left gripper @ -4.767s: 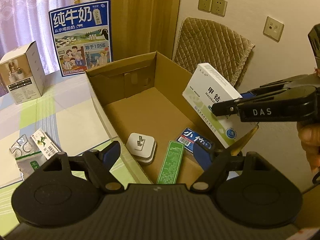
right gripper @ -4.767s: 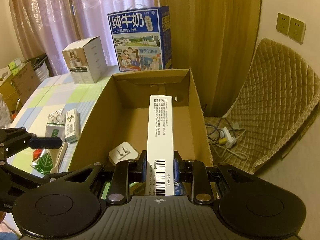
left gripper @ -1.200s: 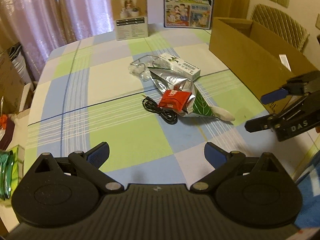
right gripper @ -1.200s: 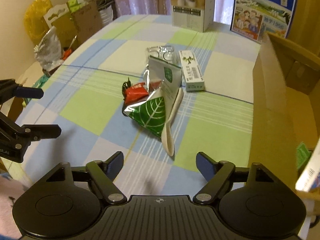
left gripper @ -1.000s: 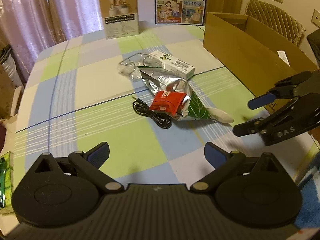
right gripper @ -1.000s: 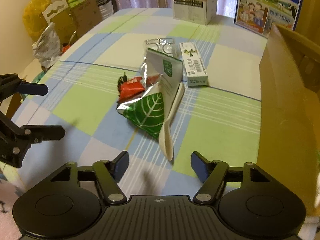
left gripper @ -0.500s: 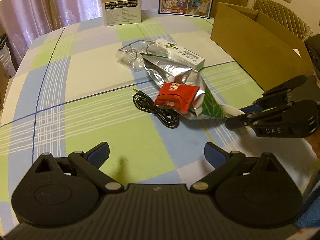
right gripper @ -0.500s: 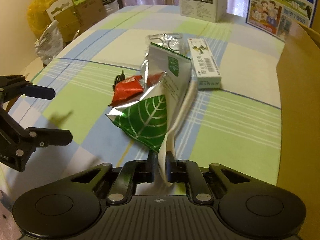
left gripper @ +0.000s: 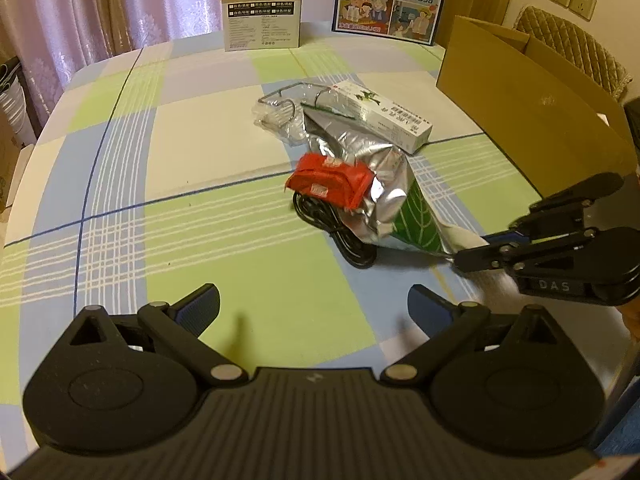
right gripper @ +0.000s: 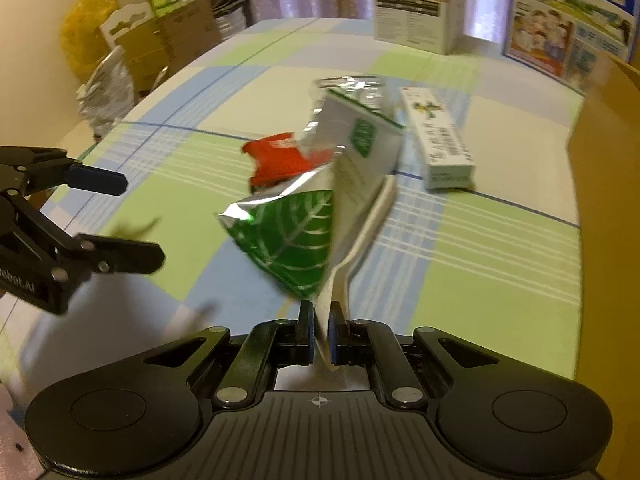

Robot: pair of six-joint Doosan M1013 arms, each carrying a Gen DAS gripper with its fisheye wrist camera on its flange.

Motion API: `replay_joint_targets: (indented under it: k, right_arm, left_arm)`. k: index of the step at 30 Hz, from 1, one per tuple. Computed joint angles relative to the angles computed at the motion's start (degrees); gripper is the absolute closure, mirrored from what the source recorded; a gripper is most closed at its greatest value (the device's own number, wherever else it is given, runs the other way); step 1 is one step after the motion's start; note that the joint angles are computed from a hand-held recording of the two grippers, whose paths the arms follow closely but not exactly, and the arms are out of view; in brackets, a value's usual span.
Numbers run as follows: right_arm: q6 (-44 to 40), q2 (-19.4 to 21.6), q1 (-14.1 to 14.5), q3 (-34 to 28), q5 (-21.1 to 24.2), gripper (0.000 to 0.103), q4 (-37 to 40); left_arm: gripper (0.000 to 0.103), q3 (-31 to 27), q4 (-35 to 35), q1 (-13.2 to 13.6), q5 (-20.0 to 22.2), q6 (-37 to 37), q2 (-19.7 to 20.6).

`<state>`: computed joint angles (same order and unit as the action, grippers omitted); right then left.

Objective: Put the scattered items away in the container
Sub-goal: 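Grasp the white plastic spoon with the right tool while the left tool reaches the red packet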

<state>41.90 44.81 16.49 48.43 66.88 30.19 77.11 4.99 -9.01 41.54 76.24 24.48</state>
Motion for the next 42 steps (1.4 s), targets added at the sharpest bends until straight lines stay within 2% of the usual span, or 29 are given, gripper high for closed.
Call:
replay_joint_targets:
  k: [2, 9, 16, 23, 35, 38, 40, 42]
  right_arm:
    - [1.1, -0.1, 0.0, 0.1, -1.5, 0.100, -1.0]
    - [1.9, 0.4, -0.3, -0.3, -2.5, 0.099, -0.8]
    - [1.2, 0.2, -0.3, 0.4, -4.9, 0.098, -0.5]
    - [-0.5, 0.3, 0.2, 0.7, -7.5, 0.097, -2.4]
    - [1.0, 0.6, -0.3, 0.1, -6.9, 0.099, 0.3]
    - [1.3, 0.5, -0.3, 0.1, -6.9, 0.099, 0.6]
    - [1.6, 0.5, -0.3, 0.2, -6.7, 0.099, 0.8]
    - [2.0, 0.6, -0.4, 0.0, -6.3, 0.099, 1.0]
  left_arm:
    - [0.006, -0.8, -0.5, 0.3, 0.2, 1.0, 0.5]
    - [0.014, -6.0, 1.0, 0.4, 1.2, 5.4, 3.7]
    - [0.017, -10.9, -5.3, 1.4, 1.8, 15.4, 7.4]
    - [0.017, -12.1, -7.4, 1.8, 1.1, 18.9, 8.9]
    - [0.021, -14.5, -8.7, 2.0, 2.5, 24.1, 10.9]
    - [0.039, -15.0, -9.9, 2.2, 3.3, 24.5, 11.1]
    - [0.055, -15.3, -8.2, 2.0, 4.3, 22.9, 11.2]
    - [0.062, -15.2, -7.9, 1.9, 5.3, 22.7, 11.1]
